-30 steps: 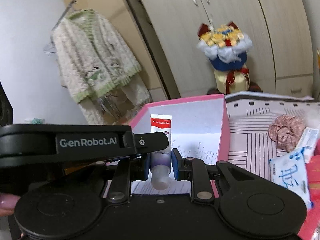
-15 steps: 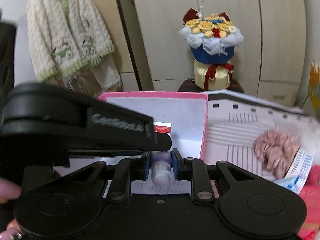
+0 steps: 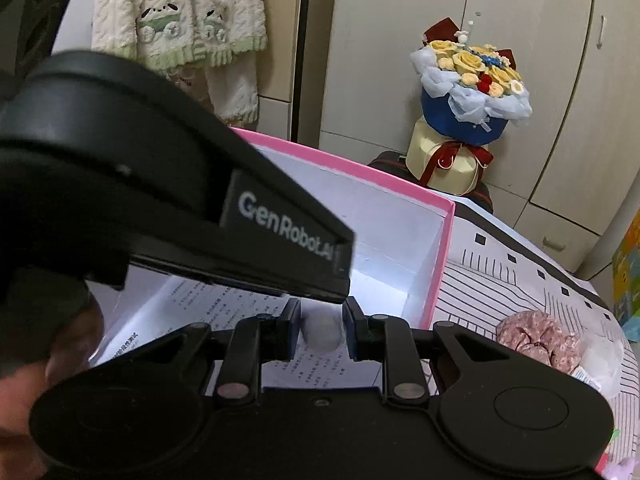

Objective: Organize soft objects
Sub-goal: 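Open the left gripper to drop the tube into the box, then move the left gripper to the blue-and-white wet-wipe pack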

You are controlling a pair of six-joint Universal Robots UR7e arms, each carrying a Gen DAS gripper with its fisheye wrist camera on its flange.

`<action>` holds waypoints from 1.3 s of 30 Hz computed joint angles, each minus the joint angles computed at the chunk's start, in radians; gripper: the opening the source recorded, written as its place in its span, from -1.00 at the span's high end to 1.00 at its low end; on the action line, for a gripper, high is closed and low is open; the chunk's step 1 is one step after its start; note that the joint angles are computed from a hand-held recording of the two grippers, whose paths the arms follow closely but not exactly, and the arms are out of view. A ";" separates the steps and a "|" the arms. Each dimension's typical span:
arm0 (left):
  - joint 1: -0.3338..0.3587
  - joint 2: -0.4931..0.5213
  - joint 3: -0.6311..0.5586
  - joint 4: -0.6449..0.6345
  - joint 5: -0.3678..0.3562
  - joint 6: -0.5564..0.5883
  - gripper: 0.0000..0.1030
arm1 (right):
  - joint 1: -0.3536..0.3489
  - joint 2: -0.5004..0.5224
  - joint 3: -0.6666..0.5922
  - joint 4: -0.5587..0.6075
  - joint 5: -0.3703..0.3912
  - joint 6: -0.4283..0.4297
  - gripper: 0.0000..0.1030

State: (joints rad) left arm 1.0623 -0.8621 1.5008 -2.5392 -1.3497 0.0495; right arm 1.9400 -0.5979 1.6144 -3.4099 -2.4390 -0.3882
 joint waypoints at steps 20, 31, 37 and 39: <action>-0.118 -0.280 0.352 -0.328 0.180 0.334 -0.21 | 0.126 -0.089 0.149 -0.049 -0.043 0.003 -0.15; -0.169 -0.441 0.516 -0.374 0.092 0.403 -0.48 | 0.204 -0.258 0.376 -0.128 0.000 0.033 -0.33; -0.188 -0.481 0.581 -0.364 0.007 0.412 -0.54 | 0.234 -0.342 0.547 -0.266 -0.032 0.058 -0.51; -0.190 -0.481 0.592 -0.340 -0.022 0.407 -0.54 | 0.237 -0.352 0.592 -0.318 -0.068 0.063 -0.52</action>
